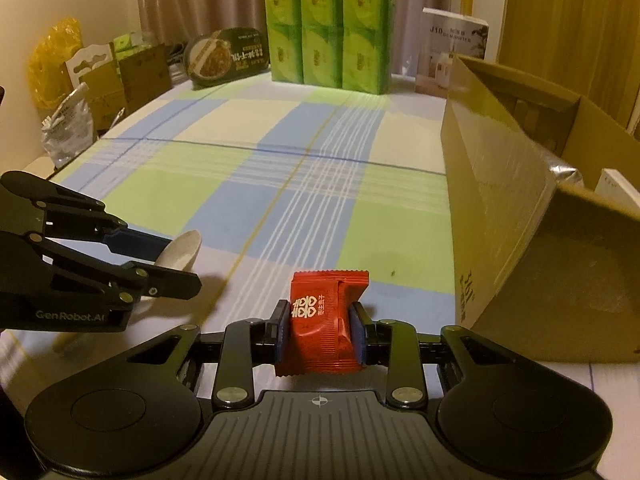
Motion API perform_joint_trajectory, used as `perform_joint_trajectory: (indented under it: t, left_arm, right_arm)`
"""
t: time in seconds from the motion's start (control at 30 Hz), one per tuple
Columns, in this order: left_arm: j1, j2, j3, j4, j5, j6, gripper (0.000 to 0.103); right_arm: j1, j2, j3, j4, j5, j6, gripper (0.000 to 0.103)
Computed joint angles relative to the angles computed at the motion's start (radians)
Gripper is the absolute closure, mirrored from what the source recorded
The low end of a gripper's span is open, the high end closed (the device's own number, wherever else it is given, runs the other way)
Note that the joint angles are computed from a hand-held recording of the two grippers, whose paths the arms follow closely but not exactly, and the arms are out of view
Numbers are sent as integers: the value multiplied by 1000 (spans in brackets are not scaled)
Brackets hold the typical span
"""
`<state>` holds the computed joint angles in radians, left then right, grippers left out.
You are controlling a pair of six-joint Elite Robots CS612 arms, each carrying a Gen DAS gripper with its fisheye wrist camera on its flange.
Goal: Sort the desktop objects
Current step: 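Carry the candy packet and spoon into the cardboard box with both tools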
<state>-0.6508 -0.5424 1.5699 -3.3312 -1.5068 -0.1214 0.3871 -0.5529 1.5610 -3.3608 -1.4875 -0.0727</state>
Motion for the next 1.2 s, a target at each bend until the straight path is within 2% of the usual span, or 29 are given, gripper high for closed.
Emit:
perform_joint_trajectory:
  t: [0.43,0.8,1.2]
  left_arm:
    - [-15,-22,20,-8,42,20,75]
    - [-29,-58,42,-22,93,-41,75]
    - [-51,-83,-3,-21,109,-30,75]
  right_arm:
    - [3,-20,18,-53,4,-13,75]
    - [-3,-50,38,-145,20,-7,75]
    - [-41,-95,67,-226,-12,7,75]
